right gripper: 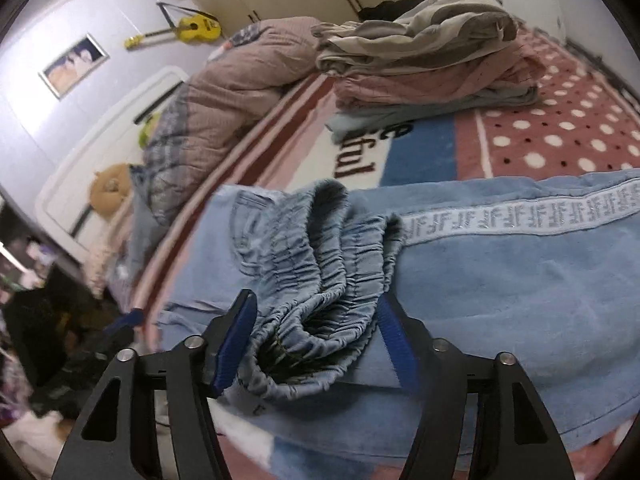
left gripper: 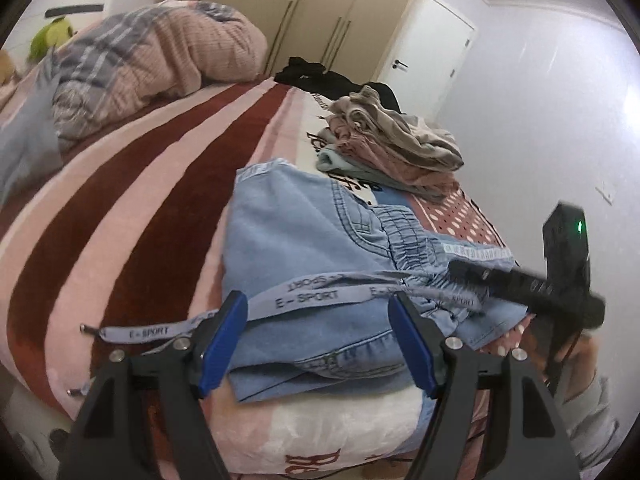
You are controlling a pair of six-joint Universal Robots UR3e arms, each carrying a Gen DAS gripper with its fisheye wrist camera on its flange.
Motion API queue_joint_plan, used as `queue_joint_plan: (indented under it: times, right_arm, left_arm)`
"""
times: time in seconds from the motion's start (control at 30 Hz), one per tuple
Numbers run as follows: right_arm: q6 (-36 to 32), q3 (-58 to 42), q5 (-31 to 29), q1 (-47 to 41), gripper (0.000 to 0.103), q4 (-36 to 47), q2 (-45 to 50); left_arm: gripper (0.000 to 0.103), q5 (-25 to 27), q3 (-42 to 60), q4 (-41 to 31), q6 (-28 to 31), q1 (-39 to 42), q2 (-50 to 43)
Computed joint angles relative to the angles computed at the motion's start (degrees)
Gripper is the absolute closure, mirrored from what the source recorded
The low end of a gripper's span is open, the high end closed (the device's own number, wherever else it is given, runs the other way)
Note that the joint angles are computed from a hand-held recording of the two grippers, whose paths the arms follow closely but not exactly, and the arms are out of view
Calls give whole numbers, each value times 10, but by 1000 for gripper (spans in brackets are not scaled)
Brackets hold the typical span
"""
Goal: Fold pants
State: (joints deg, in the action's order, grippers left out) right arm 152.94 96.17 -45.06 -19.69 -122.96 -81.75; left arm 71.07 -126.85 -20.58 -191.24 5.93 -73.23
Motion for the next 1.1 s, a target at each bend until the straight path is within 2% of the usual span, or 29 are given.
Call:
queue_joint_plan:
  times: [0.1,0.17,0.27,0.37,0.43,0.53,0.6,0.73,0.87,0.93,1.1]
  right_arm:
    - [-20,58,-21,-5,64,-30,-24]
    - [-46,84,-26,-20,66,-22,-31]
    - [-77,100,11,-56,67,22,-49]
    - [-108,104,32,-113,60,93,-98]
    - [-151,115,56,-170,43,142,-136]
    - [-217,117,78,-292,36,242,-182]
    - [-231,114,74,-362,30,268,-187]
    - [-219,87,55,-441,30,287,-136]
    - [-229,50,95,-456,30,326,-60]
    - [-194,50,114,-443,30,285,-38]
    - [26,80,129,-381,30,-4,15]
  left_arm:
    - [34,4,6,16,-15,-5,-17]
    - [34,2,13,20,-23,-5,-26]
    - [34,8,18,36,-35,-19,-34]
    - [33,19,22,42,-43,-32,-30]
    - [27,27,23,42,-49,-37,-25]
    - [26,36,28,44,-55,-42,-21]
    - [24,43,34,49,-58,-49,-25]
    - [24,44,47,62,-71,-60,-39]
    - [24,52,55,68,-81,-73,-48]
    - [24,59,55,65,-81,-78,-45]
    - [24,71,46,58,-88,-78,-28]
